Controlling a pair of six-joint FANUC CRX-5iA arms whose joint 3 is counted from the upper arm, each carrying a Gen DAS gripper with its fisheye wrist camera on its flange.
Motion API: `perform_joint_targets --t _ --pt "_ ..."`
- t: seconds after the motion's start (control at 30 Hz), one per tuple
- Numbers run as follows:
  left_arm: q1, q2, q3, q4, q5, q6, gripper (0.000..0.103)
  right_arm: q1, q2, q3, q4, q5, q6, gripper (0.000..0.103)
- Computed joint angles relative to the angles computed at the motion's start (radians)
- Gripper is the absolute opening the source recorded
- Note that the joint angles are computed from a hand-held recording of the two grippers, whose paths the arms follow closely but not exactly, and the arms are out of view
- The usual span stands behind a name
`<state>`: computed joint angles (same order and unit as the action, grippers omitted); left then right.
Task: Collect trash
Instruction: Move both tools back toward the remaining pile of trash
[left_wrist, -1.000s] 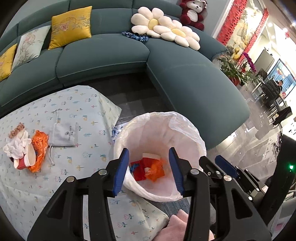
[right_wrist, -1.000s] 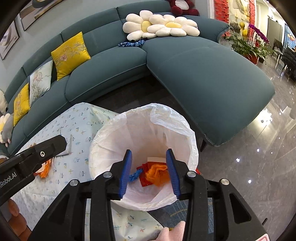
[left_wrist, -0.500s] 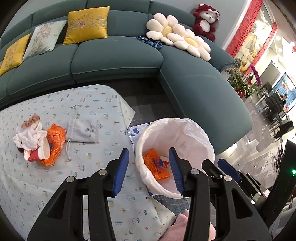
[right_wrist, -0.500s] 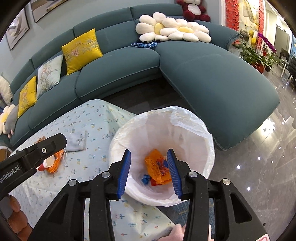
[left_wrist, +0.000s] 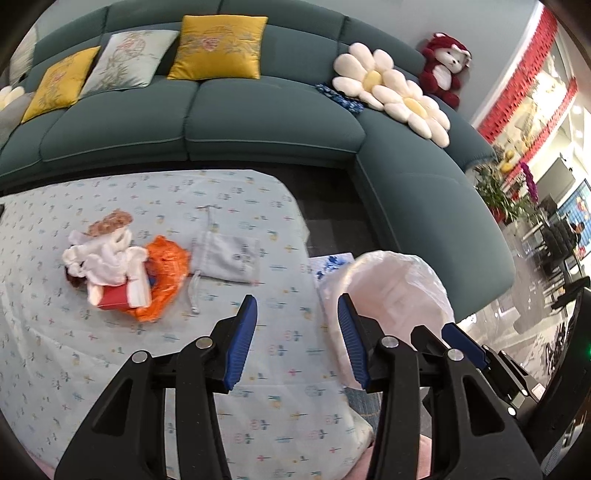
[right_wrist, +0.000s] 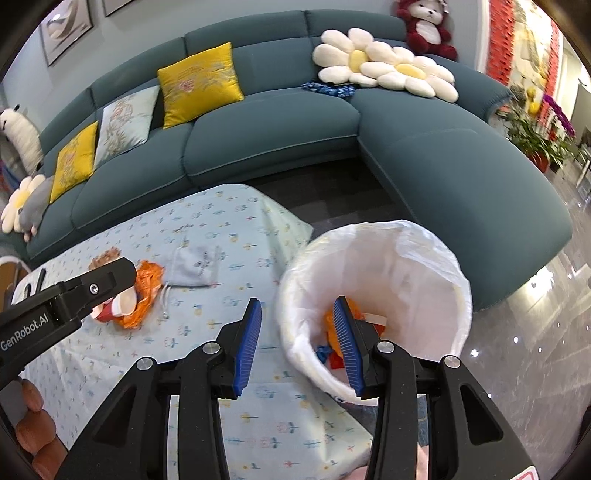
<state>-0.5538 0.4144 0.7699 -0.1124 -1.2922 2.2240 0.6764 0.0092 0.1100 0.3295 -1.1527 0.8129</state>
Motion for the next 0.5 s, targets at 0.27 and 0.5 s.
perform_joint_targets --t 0.27,0.5 --pt "0.063 -0.124 -0.183 -0.022 0.042 0.039 0.056 0.069 0.047 0.048 -0.008 -0.015 0.003 0.04" --pt "0.147 -0.228 -0.351 -0.012 0.068 0.057 0.061 0.13 0.11 0.106 -0.037 -0.021 0.019 0.04"
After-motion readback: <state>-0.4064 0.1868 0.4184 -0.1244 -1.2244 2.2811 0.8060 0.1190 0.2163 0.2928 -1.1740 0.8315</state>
